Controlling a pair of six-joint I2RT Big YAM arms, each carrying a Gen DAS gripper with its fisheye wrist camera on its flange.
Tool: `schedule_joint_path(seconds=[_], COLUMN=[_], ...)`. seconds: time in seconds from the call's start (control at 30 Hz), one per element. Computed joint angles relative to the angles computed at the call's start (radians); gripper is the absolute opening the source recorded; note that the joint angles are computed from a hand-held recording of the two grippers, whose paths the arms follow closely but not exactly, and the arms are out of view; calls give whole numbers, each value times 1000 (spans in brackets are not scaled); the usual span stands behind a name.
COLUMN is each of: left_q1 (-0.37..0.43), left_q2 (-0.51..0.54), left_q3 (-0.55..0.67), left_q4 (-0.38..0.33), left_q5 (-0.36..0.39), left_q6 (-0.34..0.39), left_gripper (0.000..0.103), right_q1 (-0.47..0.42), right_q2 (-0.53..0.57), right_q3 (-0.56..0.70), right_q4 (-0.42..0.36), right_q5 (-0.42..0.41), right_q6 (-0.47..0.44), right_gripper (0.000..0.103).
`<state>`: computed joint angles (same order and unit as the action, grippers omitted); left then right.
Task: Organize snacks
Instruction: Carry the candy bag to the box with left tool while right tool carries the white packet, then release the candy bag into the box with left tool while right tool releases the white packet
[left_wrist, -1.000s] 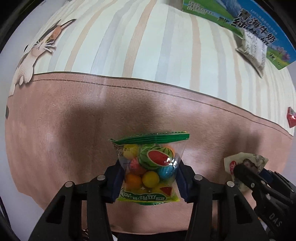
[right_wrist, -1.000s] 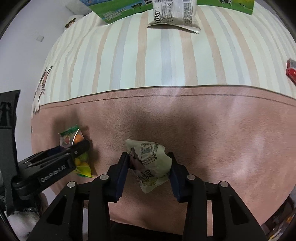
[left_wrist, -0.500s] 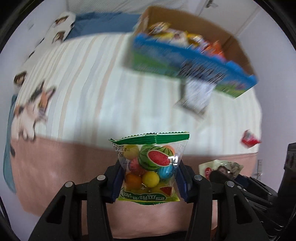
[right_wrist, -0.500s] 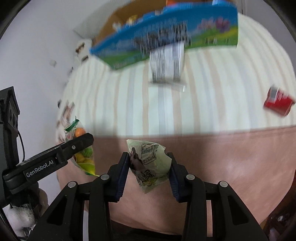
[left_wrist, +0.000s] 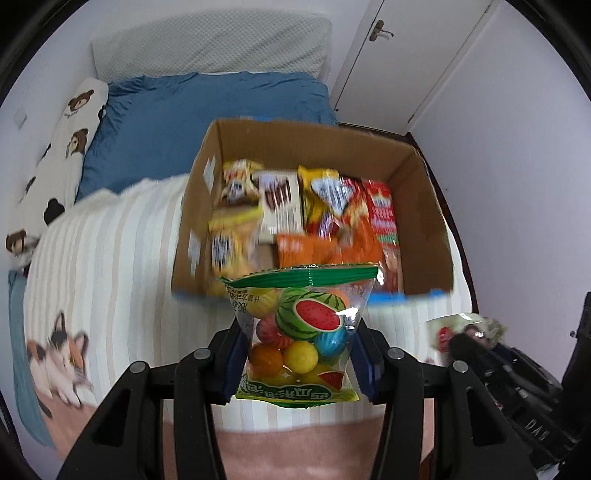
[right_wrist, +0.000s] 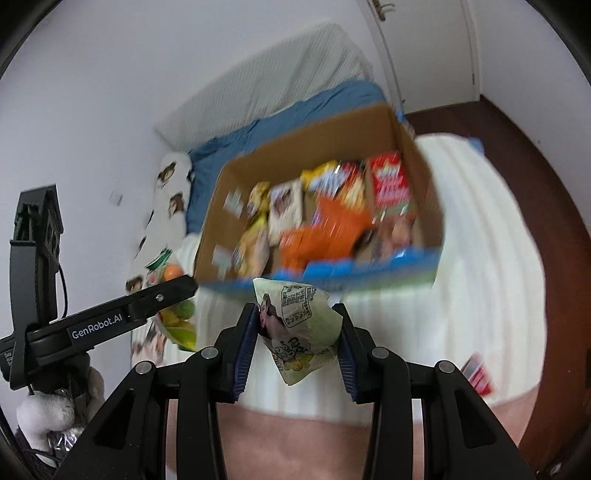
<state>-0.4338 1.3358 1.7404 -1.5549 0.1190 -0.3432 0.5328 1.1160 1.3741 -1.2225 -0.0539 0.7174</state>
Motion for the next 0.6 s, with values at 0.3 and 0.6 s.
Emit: schedule_joint_path(seconds=[0.3,0.6], left_q1=[34,47], left_q2=[241,387], left_q3=[155,159], left_q4=[-52,-130], left_q5=[-9,39], left_q6=[51,88], left_gripper=[47,49], right_q1=[-163,-200], right_q2=[183,289], right_q3=[80,58], right_q4=[-14,-34], right_q5=[-29,-88], right_q6=[-133,-154], right_gripper=[43,49])
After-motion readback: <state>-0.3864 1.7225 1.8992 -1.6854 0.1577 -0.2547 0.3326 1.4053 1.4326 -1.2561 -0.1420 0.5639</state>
